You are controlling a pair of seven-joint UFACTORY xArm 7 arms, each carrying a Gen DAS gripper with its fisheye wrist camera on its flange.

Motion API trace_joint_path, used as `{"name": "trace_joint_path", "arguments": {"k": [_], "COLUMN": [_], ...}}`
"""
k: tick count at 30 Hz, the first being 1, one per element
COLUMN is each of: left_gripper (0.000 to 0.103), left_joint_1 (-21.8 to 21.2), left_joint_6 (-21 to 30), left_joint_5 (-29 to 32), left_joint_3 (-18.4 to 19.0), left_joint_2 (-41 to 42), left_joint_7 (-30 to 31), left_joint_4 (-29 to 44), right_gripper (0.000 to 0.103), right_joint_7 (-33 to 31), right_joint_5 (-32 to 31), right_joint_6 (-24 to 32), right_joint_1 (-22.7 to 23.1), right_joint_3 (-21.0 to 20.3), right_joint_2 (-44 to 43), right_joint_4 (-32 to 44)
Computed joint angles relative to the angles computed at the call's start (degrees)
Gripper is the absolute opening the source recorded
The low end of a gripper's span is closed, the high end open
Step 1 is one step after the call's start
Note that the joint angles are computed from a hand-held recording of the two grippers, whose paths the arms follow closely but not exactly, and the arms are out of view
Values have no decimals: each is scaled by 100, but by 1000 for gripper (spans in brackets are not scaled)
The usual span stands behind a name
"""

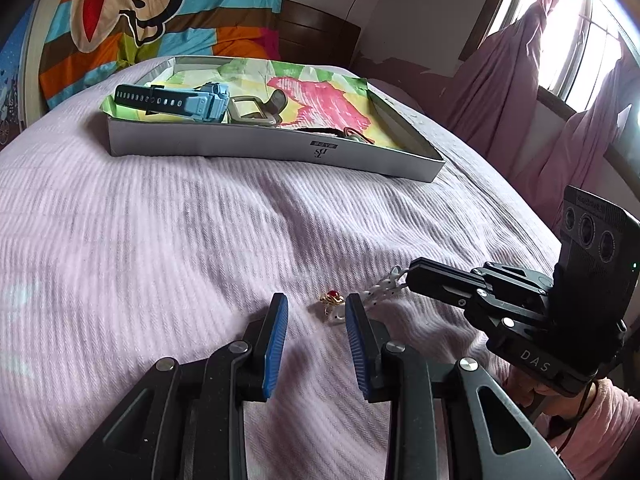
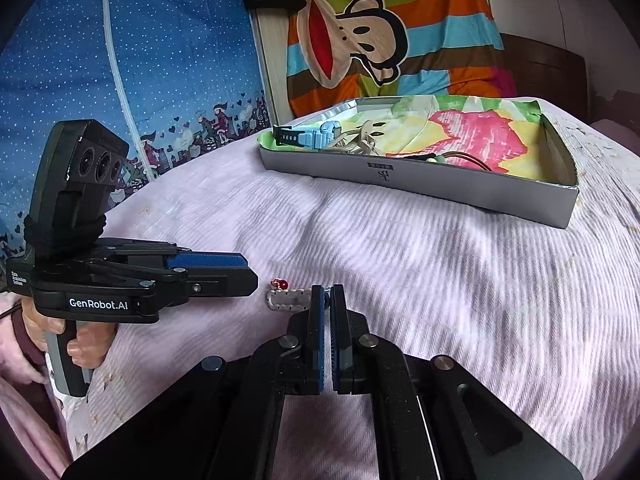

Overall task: Organize jewelry
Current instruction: 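Grasp the silver chain with the right tool while the left tool grasps its red bead end, then lift the chain keychain with both tools and carry it over the tray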

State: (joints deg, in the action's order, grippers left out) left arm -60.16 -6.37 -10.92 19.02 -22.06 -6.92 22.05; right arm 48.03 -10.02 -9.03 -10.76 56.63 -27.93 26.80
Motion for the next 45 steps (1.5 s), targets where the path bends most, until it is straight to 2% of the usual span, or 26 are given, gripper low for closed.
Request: {"name": "trace_joint_path", "arguments": {"k": [3, 7, 15, 18, 27, 33, 35, 41, 45], "left_gripper": [28, 26, 20, 14, 14, 14, 14, 14, 14], "left_joint_1": [-6, 239, 1342, 1631, 1888, 1872, 1845, 1454, 1461], "left_joint_6": [90, 270, 588, 618, 520, 260, 147, -129, -202], "left_joint_5": [4, -93, -224, -276, -313, -214, -151, 89, 342], "left_joint_3": [-40, -373, -1596, -1906, -2214, -2204, -2157, -1635, -1570], "left_joint_2": [80, 259, 537, 601, 587, 463, 403, 260, 226], "left_joint_7": [49, 148, 212, 216, 193, -1, -138, -520, -759], "left_joint_4": [81, 222, 495, 543, 477, 251, 155, -78, -147], "right_gripper": [3, 3, 3, 3, 3, 3, 3, 2, 2], "right_joint_7": [172, 526, 990, 1061, 1128, 1107, 1089, 968, 819], "right_joint_5": [85, 166, 21, -49, -71, -39, -26, -66, -163], "right_joint_6": [73, 141, 153, 136, -26, -94, -105, -52, 68], "right_joint_1": [38, 140, -85, -166, -286, -340, -303, -233, -102], "right_joint_3": [-12, -104, 1, 74, 188, 279, 272, 290, 243], "right_joint_2": [-285, -720, -879, -854, -744, -696, -685, -600, -499], "right_joint_4": [-117, -350, -395, -368, -383, -369, -385, -327, -255]}}
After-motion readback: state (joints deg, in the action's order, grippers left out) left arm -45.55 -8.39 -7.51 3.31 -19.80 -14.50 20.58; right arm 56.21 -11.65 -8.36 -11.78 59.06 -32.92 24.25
